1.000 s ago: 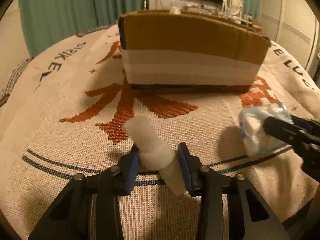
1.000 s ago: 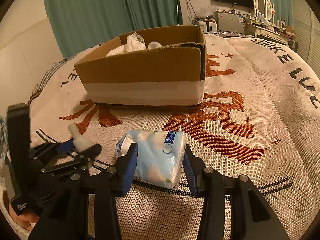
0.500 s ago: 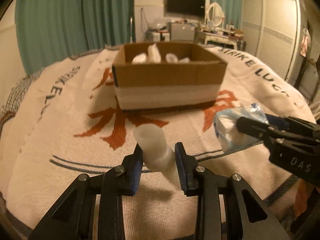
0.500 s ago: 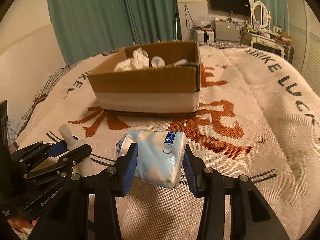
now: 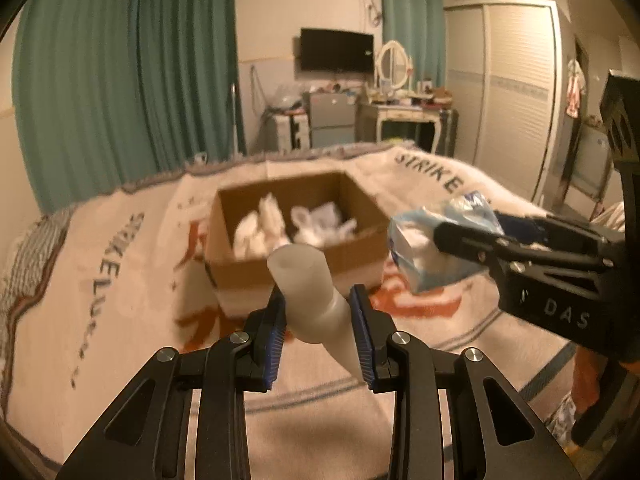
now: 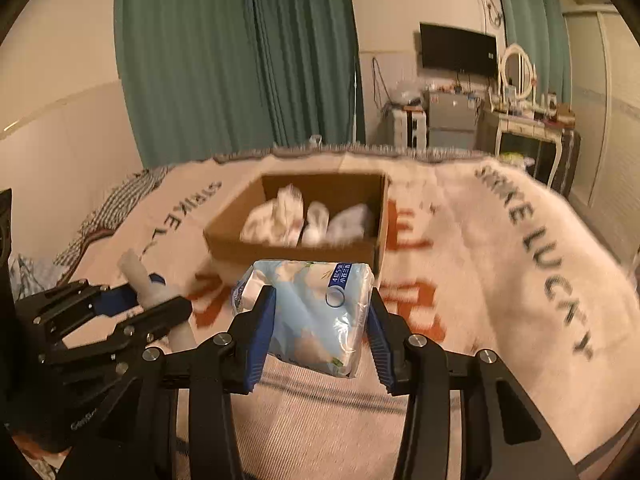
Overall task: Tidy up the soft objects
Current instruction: 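Lower the tissue pack and bottle into the box and open both tools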
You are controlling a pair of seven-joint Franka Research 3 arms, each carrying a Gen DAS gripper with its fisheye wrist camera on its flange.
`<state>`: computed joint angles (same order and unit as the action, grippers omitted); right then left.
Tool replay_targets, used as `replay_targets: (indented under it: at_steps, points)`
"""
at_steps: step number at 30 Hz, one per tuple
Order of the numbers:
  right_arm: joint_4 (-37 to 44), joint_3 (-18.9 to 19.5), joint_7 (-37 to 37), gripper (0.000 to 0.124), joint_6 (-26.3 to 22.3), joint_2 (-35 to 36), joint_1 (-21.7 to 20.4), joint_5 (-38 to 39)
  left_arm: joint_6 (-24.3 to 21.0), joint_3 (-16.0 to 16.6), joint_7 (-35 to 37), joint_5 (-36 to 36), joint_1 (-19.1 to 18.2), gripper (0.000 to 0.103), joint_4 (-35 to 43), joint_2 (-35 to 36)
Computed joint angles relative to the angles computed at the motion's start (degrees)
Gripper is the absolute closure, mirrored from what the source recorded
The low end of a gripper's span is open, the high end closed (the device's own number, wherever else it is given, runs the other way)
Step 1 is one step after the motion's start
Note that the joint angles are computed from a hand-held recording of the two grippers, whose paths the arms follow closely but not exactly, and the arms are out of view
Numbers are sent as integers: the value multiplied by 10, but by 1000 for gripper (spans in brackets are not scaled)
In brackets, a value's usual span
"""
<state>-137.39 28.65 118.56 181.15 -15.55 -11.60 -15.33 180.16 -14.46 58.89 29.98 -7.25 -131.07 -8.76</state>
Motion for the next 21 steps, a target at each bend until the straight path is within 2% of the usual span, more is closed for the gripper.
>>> replay_targets:
  at_steps: [2, 4, 7, 12, 14, 16, 19, 21]
  points:
    - [22, 14, 2, 80, -11, 3, -21, -17, 0, 0, 7, 6, 1, 72, 21, 12]
    - [56, 19, 9, 80, -28, 17, -34, -42, -7, 15, 38, -18, -16, 72, 47, 31]
    - [101, -20, -6, 80, -31, 52, -2, -49, -20, 15, 38, -1, -12, 72, 90, 58]
    - [190, -35, 24, 80, -45, 117, 4, -120, -37, 33, 44, 22, -21, 72, 187, 132]
    - [237, -49, -5, 80, -58, 157, 22, -105, -48, 30, 83, -9, -19, 72, 221, 163]
    - [284, -63, -5, 80, -76, 194, 40, -124, -62, 26, 121, -40, -17, 72, 265, 200]
    - [349, -87, -10, 80, -101, 247, 70, -141, -86, 47, 131, -38, -35, 72, 335, 255]
    - [388, -92, -34, 80, -113, 283, 81, -118, -108, 39, 154, -62, -29, 72, 377, 289]
